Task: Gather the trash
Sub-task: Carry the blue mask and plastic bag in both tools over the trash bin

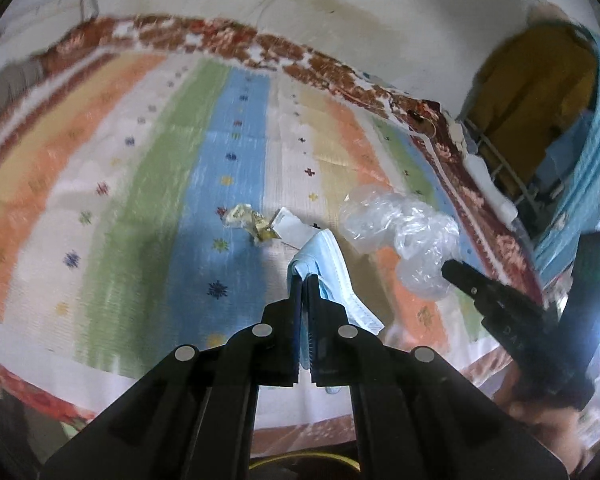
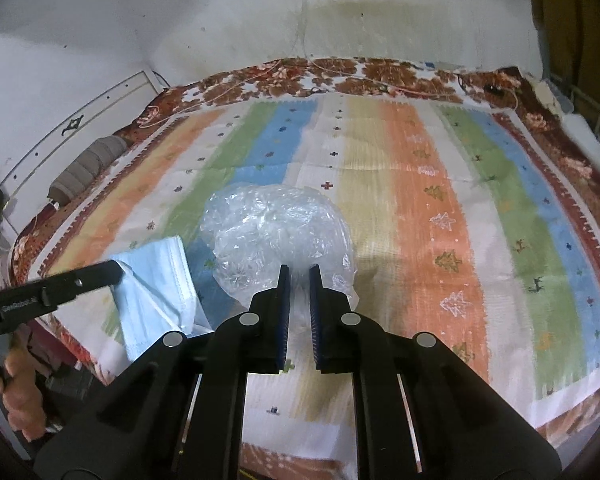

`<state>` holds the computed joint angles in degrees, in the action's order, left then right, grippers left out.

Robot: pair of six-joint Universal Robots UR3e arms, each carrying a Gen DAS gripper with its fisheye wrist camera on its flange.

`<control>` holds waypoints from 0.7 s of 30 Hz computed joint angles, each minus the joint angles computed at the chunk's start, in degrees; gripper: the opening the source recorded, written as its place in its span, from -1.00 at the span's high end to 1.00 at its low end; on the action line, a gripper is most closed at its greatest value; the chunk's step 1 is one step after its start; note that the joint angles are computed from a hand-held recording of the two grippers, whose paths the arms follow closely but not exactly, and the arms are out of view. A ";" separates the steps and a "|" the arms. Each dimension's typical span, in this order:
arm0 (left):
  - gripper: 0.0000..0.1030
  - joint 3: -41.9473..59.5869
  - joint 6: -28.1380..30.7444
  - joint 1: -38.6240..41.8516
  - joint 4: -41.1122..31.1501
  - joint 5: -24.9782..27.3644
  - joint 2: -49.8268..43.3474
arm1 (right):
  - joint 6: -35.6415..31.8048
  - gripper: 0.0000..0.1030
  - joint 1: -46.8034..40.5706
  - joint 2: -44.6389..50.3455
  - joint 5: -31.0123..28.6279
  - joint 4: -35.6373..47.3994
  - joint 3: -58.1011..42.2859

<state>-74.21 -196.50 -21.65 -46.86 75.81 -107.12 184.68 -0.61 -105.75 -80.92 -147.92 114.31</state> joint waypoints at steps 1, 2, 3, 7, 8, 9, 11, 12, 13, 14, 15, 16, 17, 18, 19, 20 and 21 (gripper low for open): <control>0.96 -0.44 0.89 -0.58 -0.30 1.28 1.06 | -0.12 0.85 0.13 -0.70 -0.08 0.27 0.31; 0.96 -0.92 1.37 -0.77 -0.49 1.87 2.04 | -0.13 0.84 0.39 -1.65 -0.28 0.71 0.63; 0.96 -2.40 1.48 -0.67 -0.10 1.83 3.65 | -0.08 0.85 0.70 -2.57 -0.60 1.01 0.97; 0.96 -7.65 0.03 0.43 2.20 1.94 9.08 | 0.29 0.85 2.19 -5.18 -1.94 2.42 1.70; 0.96 -8.96 -0.40 0.53 3.13 2.39 10.26 | 0.57 0.85 2.61 -5.78 -2.31 3.05 1.70; 0.96 -9.76 -0.71 0.59 3.58 2.90 11.26 | 1.10 0.84 3.11 -6.60 -2.88 3.87 1.80; 0.96 -11.34 -1.16 0.67 4.16 3.07 13.13 | 2.31 0.84 4.49 -8.12 -4.41 5.88 1.71; 0.96 -12.40 -1.48 0.97 4.42 2.45 14.26 | 2.52 0.85 5.06 -8.91 -4.94 6.32 2.02; 0.96 -13.18 -1.74 1.25 4.49 1.97 15.14 | 2.93 0.85 6.23 -9.37 -6.20 6.63 2.15; 0.96 -13.98 -2.04 1.30 4.62 1.74 15.94 | 3.24 0.85 7.20 -9.51 -7.28 6.77 2.21; 0.96 -14.81 -2.26 1.34 4.67 1.46 16.84 | 3.60 0.84 8.39 -9.59 -8.63 6.97 2.22; 0.96 -15.79 -2.34 1.29 4.76 1.36 17.83 | 4.07 0.85 9.45 -10.10 -9.74 7.47 2.49; 0.96 -16.61 -2.42 1.02 4.85 1.57 18.69 | 4.61 0.85 10.02 -10.82 -10.06 8.11 2.90; 0.96 -17.20 -2.29 0.87 4.83 1.66 19.35 | 5.22 0.85 10.27 -11.75 -9.88 8.79 3.44; 0.96 -17.86 -2.12 0.50 4.86 2.12 20.12 | 5.65 0.84 10.30 -12.51 -9.57 9.22 3.91; 0.96 -18.63 -1.91 0.06 5.12 2.81 20.97 | 6.21 0.85 10.29 -13.54 -9.11 9.84 4.46; 0.96 -19.01 -1.78 -0.22 5.23 3.20 21.43 | 6.68 0.85 10.28 -14.63 -8.64 10.50 4.97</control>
<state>-93.21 -198.28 -21.86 -41.63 79.01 -85.69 191.36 9.67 -120.38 -89.55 -137.42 119.29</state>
